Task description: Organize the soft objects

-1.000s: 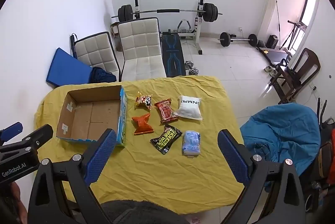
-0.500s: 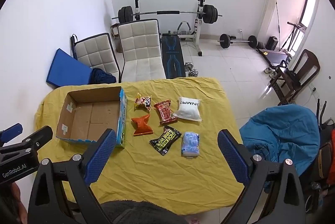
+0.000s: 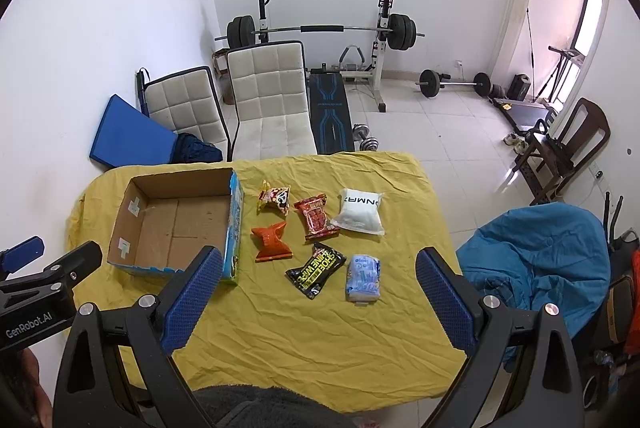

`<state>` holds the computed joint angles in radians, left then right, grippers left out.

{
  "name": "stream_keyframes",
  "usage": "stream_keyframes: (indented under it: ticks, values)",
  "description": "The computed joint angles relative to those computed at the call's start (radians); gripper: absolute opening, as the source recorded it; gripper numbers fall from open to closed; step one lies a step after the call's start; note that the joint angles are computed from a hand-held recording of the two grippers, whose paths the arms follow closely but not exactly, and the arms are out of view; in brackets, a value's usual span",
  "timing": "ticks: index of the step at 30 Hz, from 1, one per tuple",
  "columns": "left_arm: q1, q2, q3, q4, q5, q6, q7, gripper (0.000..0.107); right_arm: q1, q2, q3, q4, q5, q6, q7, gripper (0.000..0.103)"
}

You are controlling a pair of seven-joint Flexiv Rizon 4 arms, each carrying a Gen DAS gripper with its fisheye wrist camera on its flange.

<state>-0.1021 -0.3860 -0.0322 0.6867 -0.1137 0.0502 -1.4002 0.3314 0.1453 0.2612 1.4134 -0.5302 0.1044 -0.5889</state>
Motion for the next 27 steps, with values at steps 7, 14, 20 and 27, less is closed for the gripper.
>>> stream_keyframes:
  ticks: [7,14,20,27]
  values:
    - [0.002,0.003,0.0,0.001,-0.002,-0.002,0.003,0.103,0.0,0.007,0.005,0.014,-0.009,0.011,0.007,0.099]
    - [0.004,0.004,0.0,0.0,-0.002,-0.003,0.008,0.103,0.001,0.01,0.008,0.011,-0.006,0.007,0.001,0.099]
    - [0.006,0.001,-0.001,-0.008,-0.005,-0.011,0.009,0.103,0.001,0.01,0.01,0.013,-0.014,0.007,0.004,0.099]
    - [0.006,0.001,-0.001,-0.006,-0.005,-0.007,0.008,0.103,0.003,0.009,0.01,0.011,-0.018,0.006,0.005,0.099]
